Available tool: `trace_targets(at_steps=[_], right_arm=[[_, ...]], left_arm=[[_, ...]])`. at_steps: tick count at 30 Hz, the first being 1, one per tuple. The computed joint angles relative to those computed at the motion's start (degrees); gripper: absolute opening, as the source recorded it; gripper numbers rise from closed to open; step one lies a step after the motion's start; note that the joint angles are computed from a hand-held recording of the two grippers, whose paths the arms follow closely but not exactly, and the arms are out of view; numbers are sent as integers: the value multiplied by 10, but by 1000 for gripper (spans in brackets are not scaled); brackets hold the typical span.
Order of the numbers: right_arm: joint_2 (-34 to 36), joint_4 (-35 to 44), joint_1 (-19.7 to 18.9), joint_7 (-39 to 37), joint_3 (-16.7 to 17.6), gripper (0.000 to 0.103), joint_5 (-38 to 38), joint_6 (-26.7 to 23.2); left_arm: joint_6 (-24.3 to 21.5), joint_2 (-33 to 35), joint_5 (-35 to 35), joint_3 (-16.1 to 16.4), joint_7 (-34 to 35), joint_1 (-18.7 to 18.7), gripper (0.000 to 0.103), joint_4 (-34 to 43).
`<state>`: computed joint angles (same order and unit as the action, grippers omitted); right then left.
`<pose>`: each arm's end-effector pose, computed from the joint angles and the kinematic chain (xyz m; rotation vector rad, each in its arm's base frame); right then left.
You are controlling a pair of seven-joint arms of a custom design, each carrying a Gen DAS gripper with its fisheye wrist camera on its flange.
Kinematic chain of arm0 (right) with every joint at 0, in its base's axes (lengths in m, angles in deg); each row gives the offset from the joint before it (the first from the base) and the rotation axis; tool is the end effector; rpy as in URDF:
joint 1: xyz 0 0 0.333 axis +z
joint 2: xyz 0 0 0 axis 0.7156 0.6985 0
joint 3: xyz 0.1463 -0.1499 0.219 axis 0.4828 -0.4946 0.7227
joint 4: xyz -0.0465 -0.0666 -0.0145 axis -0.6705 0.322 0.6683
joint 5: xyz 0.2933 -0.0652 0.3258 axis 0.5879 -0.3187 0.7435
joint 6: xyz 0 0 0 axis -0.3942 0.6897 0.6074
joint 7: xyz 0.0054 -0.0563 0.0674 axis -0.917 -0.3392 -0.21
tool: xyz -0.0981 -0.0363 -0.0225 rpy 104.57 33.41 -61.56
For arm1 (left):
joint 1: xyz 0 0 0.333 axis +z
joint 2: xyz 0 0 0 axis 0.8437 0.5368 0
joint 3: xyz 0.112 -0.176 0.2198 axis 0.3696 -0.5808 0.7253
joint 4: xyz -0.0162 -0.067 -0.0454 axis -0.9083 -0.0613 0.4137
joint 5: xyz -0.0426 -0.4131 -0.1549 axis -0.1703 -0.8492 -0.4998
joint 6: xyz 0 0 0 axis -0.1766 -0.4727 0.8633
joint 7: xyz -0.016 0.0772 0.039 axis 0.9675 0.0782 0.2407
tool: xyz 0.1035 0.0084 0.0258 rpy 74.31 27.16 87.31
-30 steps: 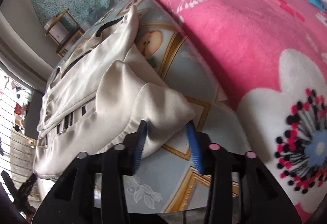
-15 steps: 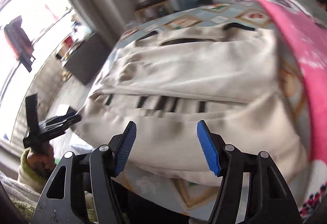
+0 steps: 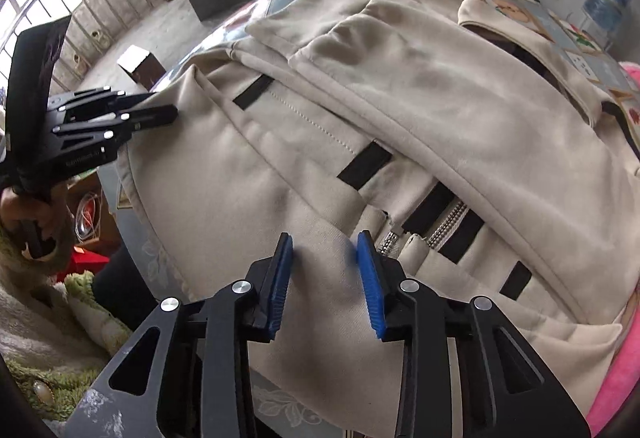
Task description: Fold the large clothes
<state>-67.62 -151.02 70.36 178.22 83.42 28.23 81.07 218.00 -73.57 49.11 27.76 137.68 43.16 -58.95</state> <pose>0.4203 0.2731 0.4591 -2.4565 1.4309 -0.2759 0.4426 -0.1920 0.4838 -1.7719 2.1390 -0.7382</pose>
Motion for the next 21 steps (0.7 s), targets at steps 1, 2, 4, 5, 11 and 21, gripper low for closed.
trace_targets(at_steps=[1, 2, 4, 5, 11, 21], right_arm=[[-2, -3, -2, 2, 5, 28, -10, 1], [-4, -5, -4, 7, 12, 22, -23, 0], [-9, -8, -12, 32, 31, 5, -62, -1], [-15, -11, -11, 40, 34, 5, -71, 4], [-54, -18, -33, 142, 65, 4, -148, 62], [15, -11, -44, 222, 62, 4, -219, 78]], left_arm=[[5, -1, -3, 2, 2, -2, 22, -3], [11, -2, -6, 4, 4, -3, 20, -6], [27, -9, -12, 8, 9, -7, 13, -14], [36, -13, -19, 13, 13, -11, 11, -19], [77, -25, -39, 21, 19, -15, 9, -20], [75, -22, 30, -13, -22, 24, 17, -8]])
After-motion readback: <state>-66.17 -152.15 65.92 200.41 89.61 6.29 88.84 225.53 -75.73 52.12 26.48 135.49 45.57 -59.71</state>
